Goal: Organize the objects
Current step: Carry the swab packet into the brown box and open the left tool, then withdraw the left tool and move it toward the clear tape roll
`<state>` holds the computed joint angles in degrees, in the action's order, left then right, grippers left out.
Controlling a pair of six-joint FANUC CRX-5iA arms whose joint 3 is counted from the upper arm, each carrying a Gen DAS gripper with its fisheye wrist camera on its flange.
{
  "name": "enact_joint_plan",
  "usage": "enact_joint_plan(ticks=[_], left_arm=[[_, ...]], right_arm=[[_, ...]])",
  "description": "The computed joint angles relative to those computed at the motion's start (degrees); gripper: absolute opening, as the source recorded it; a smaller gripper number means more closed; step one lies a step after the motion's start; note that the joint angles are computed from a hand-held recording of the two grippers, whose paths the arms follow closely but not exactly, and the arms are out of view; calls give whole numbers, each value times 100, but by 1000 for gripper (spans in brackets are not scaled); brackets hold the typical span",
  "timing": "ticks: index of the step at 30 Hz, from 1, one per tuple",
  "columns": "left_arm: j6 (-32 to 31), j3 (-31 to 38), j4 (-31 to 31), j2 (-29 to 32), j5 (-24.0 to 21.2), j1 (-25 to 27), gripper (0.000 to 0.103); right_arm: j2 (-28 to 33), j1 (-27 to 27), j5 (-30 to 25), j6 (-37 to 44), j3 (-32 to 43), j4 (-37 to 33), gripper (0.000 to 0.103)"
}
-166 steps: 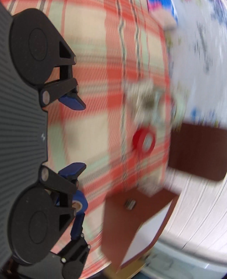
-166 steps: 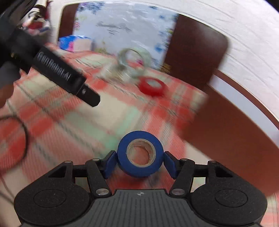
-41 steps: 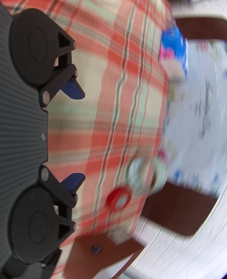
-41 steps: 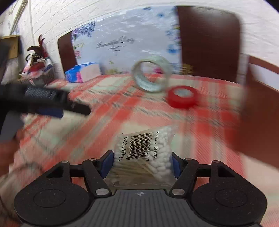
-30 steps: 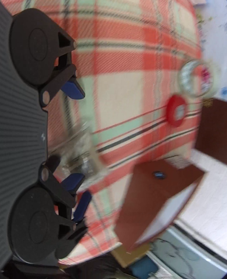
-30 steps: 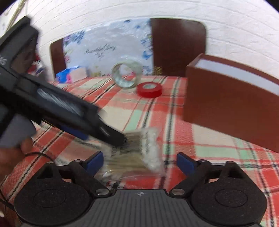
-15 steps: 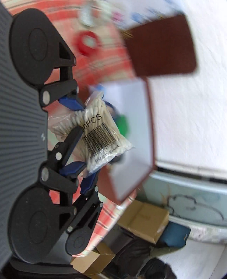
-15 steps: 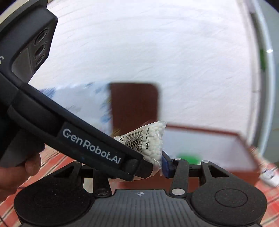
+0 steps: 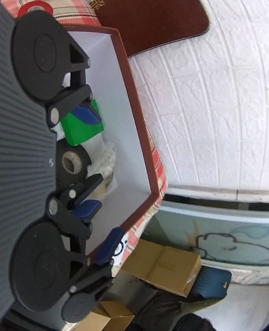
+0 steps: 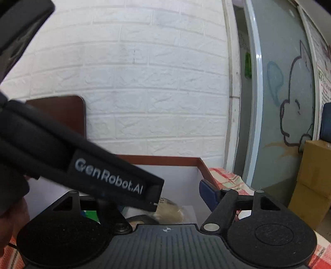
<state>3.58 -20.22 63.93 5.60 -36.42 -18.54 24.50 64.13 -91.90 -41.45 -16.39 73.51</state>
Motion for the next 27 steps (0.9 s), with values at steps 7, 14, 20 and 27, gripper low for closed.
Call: enact_joint_plan(ticks=[7,14,20,27], left_arm=[[119,-523,97,-608,-31,345,83],[714,-920,-604,-1285,-97,997,85],[1111,-1068,-1225,-1573,-69,1518,86],[1298,-1225,-1522,-1674,136,1980,89]], right_arm=[[207,305,-95,-374,190,32,72],[335,765,102,-347,541,-200,74],[402,983,420,-362,795,-307,74],[519,1057,711,-114,1075,-341,74]])
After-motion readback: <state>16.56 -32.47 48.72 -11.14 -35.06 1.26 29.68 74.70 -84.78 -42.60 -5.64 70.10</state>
